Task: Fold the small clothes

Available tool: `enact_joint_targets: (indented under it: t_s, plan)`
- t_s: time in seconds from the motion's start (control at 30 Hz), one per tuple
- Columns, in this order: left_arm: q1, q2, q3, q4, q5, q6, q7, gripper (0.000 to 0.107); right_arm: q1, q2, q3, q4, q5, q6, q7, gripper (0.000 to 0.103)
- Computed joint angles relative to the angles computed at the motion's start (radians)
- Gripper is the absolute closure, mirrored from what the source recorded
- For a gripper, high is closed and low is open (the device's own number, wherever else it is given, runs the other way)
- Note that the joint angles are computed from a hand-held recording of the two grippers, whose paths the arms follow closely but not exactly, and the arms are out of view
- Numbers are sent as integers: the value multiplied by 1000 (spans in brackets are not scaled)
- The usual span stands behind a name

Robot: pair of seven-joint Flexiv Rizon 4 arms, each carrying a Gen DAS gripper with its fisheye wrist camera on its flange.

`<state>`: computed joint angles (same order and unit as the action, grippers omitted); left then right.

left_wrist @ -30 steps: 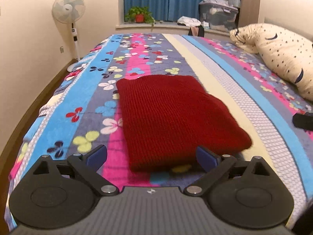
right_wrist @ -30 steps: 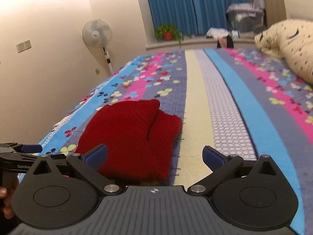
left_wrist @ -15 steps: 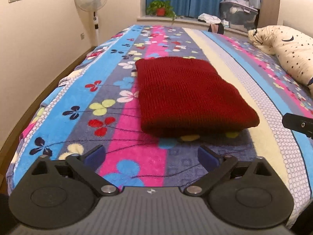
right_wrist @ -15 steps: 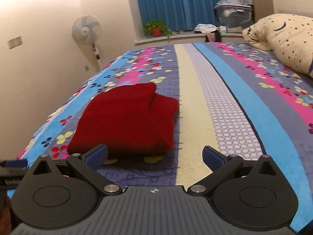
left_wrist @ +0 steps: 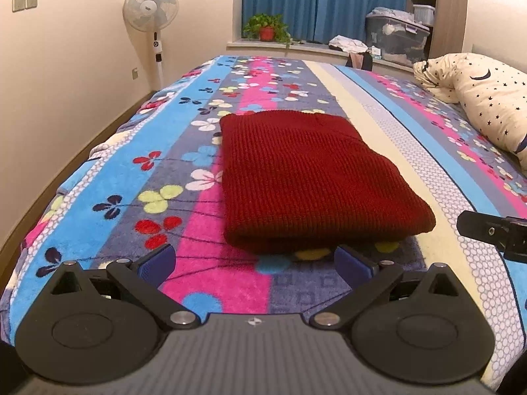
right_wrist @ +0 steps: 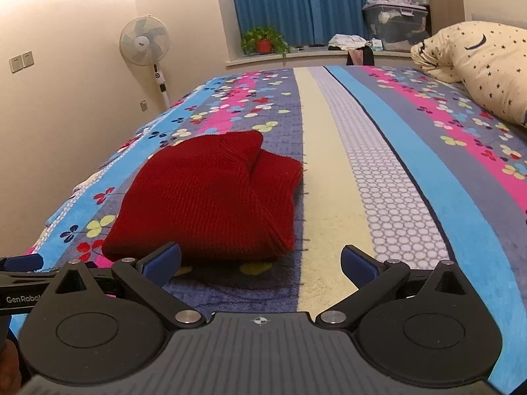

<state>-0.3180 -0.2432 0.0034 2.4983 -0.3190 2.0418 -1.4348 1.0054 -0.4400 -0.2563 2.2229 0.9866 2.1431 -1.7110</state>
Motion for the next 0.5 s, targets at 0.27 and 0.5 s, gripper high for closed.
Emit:
enact_joint_targets:
  t_s: [0.27,0.5]
  plan:
    - [1,-8,-3,-4,4,10,-2,4,-29,-7,42,-4,-34,23,-19,1]
    - [15,-8,-7,-2,24,15,-15,4,-43,-8,64,-5,-36,39,-37,1]
